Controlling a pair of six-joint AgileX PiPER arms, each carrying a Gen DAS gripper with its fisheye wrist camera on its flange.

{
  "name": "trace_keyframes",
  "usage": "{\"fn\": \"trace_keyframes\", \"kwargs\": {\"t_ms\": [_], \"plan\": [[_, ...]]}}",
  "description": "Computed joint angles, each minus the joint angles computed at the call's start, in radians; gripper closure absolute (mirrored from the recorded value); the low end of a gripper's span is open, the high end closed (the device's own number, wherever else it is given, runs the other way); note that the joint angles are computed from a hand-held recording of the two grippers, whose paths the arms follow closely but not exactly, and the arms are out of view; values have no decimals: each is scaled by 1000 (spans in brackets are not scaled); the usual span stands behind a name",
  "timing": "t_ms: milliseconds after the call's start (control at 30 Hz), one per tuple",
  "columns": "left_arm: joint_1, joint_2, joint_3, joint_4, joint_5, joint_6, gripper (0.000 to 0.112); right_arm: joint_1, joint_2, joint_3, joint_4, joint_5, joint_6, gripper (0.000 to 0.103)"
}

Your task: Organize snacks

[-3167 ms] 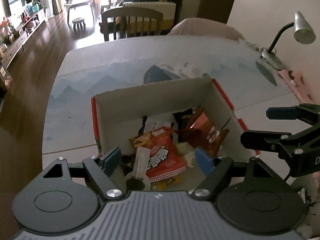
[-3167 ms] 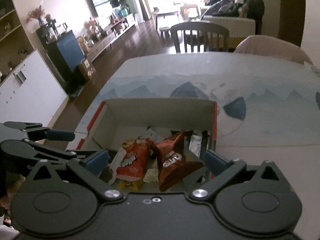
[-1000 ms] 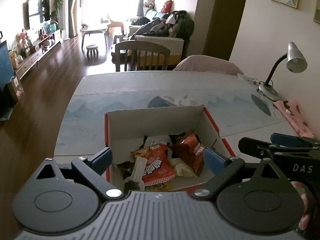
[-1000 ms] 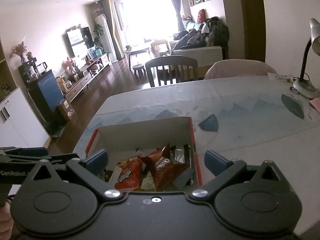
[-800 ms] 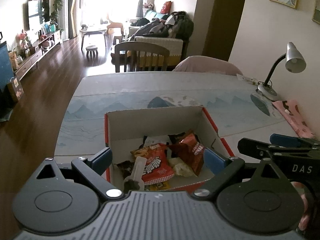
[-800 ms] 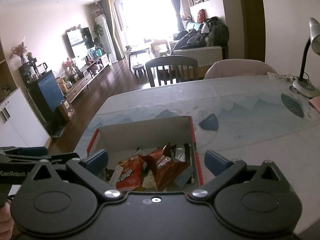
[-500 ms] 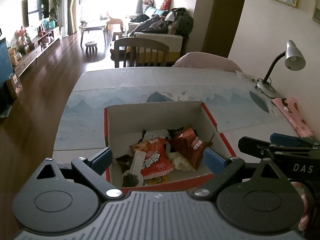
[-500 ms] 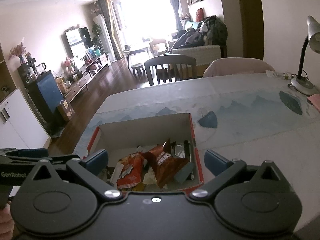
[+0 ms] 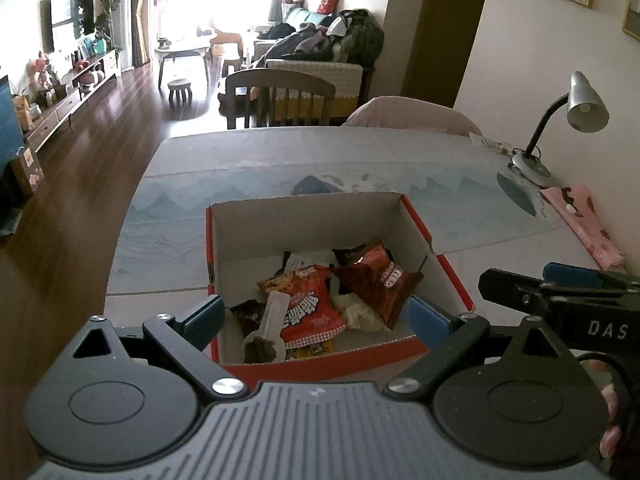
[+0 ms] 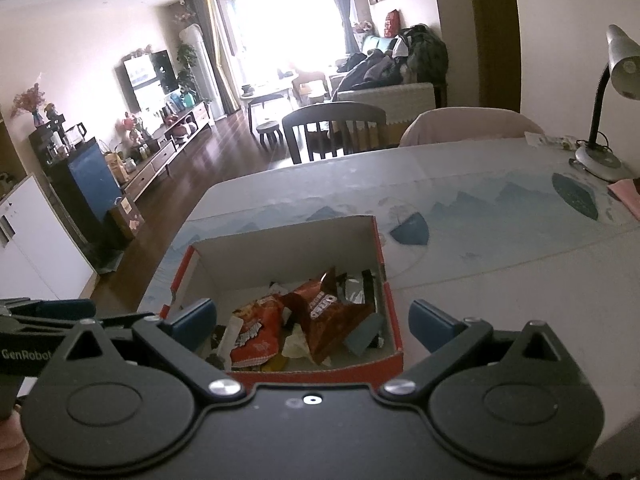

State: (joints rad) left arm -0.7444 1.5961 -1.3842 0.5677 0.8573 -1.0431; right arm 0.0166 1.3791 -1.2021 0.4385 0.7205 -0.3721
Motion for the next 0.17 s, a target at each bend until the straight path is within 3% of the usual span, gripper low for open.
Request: {"fn": "trace_keyframes", "kwargs": {"t_ms": [167], "plan": [[3,10,-14,-6,1,9,14,-2,0,0,4,2,-5,0]]}}
